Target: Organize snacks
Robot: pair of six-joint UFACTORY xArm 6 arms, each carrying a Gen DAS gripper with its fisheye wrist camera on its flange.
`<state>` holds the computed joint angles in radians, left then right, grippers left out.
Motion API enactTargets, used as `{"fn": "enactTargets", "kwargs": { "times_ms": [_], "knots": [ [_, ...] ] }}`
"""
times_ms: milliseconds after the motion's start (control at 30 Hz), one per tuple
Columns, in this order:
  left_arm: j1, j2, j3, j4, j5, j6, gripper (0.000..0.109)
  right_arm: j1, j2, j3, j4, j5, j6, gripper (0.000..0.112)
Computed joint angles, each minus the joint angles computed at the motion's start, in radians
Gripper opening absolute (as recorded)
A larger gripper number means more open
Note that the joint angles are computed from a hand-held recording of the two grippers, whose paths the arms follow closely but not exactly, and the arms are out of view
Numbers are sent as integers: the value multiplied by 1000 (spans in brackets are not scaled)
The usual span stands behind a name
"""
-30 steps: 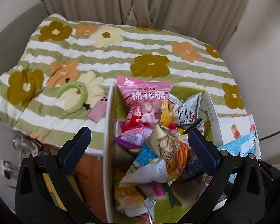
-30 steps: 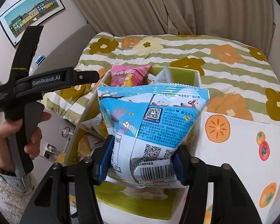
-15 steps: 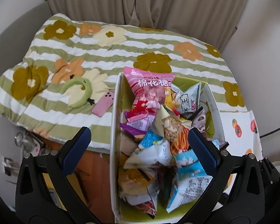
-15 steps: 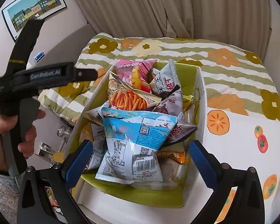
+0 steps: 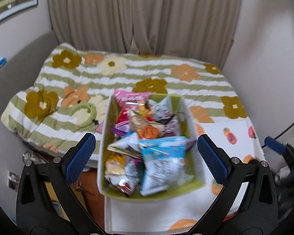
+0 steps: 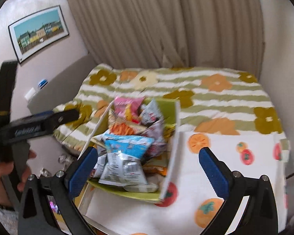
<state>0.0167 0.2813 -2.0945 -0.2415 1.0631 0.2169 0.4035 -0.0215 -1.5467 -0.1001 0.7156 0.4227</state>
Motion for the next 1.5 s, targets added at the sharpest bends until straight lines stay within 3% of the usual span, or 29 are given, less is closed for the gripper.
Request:
{"fn": "enactTargets", "kwargs": {
  "times_ms": [167, 367, 567, 900, 1500],
  "knots": [
    [-56, -282, 344, 3, -139, -30, 103, -24, -162, 96, -137, 65, 60, 103],
    [-113, -528, 623, 20, -226, -77, 103, -20, -346, 229, -289, 118, 133, 103],
    [-179, -699, 816, 183, -344, -180, 103, 15, -472, 332, -416, 141, 212, 103],
    [-212, -761, 881, 231, -369, -216, 103, 10, -584, 426, -439, 153, 262, 103],
    [-234, -744, 861, 233, -383, -207, 103, 16, -596, 430, -459, 167, 285, 103]
  ]
}}
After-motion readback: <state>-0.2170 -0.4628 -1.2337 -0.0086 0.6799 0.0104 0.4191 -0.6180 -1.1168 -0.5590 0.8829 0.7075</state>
